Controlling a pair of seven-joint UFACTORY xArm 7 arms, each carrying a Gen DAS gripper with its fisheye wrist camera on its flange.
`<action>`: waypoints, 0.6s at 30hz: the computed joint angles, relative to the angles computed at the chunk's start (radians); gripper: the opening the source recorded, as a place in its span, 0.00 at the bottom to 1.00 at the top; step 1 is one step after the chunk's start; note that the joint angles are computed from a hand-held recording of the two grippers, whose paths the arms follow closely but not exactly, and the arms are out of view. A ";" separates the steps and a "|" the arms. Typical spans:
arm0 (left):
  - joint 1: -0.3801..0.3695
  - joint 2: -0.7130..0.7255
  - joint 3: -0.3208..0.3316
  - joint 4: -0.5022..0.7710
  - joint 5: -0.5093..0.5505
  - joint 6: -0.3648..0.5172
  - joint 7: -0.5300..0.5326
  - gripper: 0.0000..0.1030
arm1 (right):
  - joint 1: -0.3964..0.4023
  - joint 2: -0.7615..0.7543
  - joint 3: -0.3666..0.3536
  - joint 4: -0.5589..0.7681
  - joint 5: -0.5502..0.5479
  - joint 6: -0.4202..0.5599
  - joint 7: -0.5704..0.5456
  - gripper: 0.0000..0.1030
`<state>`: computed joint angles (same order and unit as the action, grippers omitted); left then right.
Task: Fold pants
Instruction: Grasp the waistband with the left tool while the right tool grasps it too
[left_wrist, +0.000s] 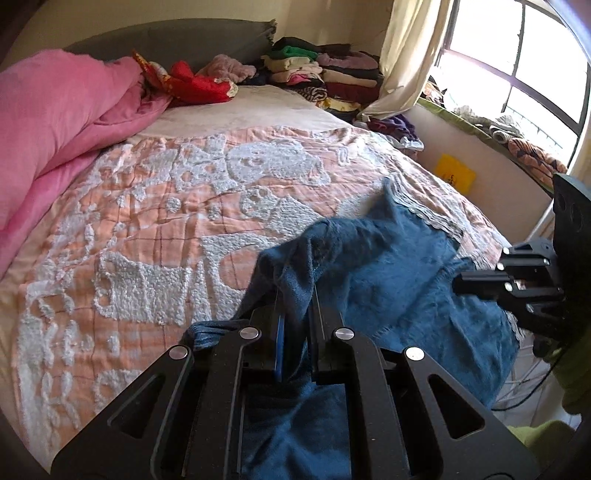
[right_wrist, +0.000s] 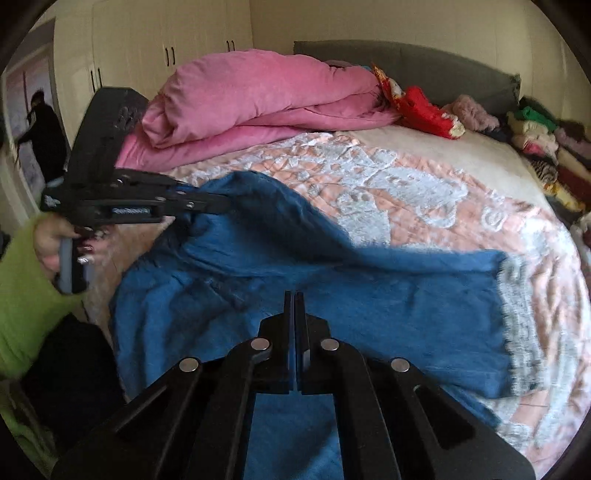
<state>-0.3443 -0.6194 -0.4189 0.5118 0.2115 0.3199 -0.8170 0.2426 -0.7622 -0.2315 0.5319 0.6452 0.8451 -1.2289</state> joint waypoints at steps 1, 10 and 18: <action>-0.002 -0.006 -0.003 0.001 0.000 0.005 -0.002 0.03 | 0.000 -0.004 0.011 -0.010 0.003 -0.049 -0.020 0.06; -0.020 -0.029 -0.012 0.010 0.004 0.051 -0.003 0.03 | 0.147 0.201 0.094 0.053 -0.074 -0.415 -0.193 0.65; -0.054 -0.089 0.010 -0.045 -0.014 0.079 0.011 0.06 | 0.092 0.273 0.103 0.125 -0.143 -0.226 -0.132 0.03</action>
<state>-0.3985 -0.7088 -0.4086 0.4665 0.1975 0.3990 -0.8055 0.3343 -0.4890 -0.1280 0.6573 0.5021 0.6192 -1.3611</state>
